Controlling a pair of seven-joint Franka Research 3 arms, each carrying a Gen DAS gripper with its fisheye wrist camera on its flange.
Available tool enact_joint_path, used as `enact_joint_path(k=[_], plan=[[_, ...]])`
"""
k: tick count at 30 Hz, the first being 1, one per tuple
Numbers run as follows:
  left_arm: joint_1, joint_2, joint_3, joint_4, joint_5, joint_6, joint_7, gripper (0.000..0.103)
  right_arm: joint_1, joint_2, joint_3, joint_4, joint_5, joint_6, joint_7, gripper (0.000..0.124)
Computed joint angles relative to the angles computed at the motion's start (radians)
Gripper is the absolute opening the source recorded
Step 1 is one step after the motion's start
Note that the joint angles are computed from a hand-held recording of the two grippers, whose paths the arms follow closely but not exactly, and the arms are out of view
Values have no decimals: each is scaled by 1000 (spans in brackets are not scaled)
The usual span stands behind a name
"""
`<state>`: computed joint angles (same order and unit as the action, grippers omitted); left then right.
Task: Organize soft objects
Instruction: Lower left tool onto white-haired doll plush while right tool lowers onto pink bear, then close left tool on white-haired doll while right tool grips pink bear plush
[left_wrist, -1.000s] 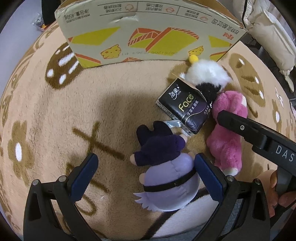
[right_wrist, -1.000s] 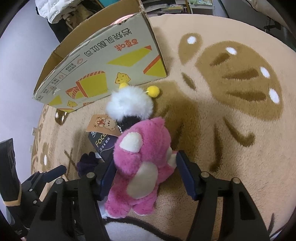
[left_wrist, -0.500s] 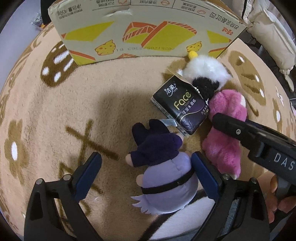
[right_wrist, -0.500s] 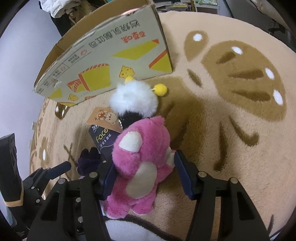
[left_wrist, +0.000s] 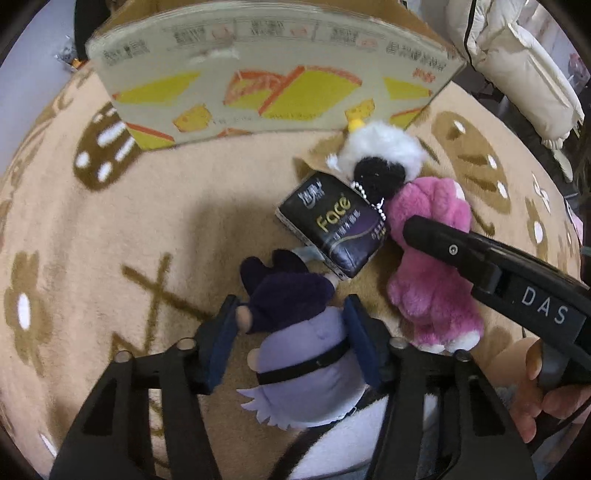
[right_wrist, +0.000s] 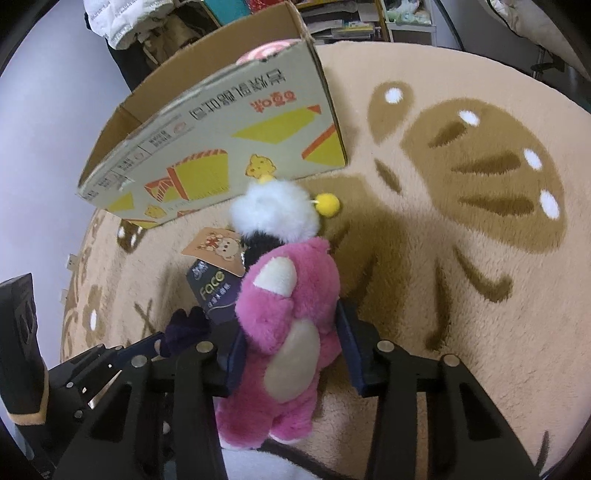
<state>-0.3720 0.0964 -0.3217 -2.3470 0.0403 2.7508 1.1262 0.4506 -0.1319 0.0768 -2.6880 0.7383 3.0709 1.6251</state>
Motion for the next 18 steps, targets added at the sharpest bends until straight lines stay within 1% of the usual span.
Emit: enact_joint_path(k=[1,3,4,6,8,10,11,15,18], plan=[[-4,-5,3,-3,16,6,-18,40,20,-6,-15,-1,39,6,-37,42],[-6,-19,8,-15,35,23,-43,37,37,-11,-23,-1,73,20,-72,41],[-5,-25,8,-20,33,29,-47,33,52,-14,-32,-1,104,26,-103,41],[6,-32,5,-26,-12,37,-5,31,57,-16,-31,0,122,32,-121,41],[13,-36,2,-32,-66,44,38,31,56,-15,-30,2,132,30,-128,41],[13,-33,4,-33,-81,43,44,32,57,-17,-29,2,146,29,-132,41],[18,-36,3,-36,-105,40,65,32,56,-17,-28,2,152,28,-132,41],[26,-37,4,-41,-187,35,116,36,57,-16,-33,6,185,15,-168,41],[27,-24,3,-31,-215,27,123,40,44,-8,-24,13,181,-2,-170,41]])
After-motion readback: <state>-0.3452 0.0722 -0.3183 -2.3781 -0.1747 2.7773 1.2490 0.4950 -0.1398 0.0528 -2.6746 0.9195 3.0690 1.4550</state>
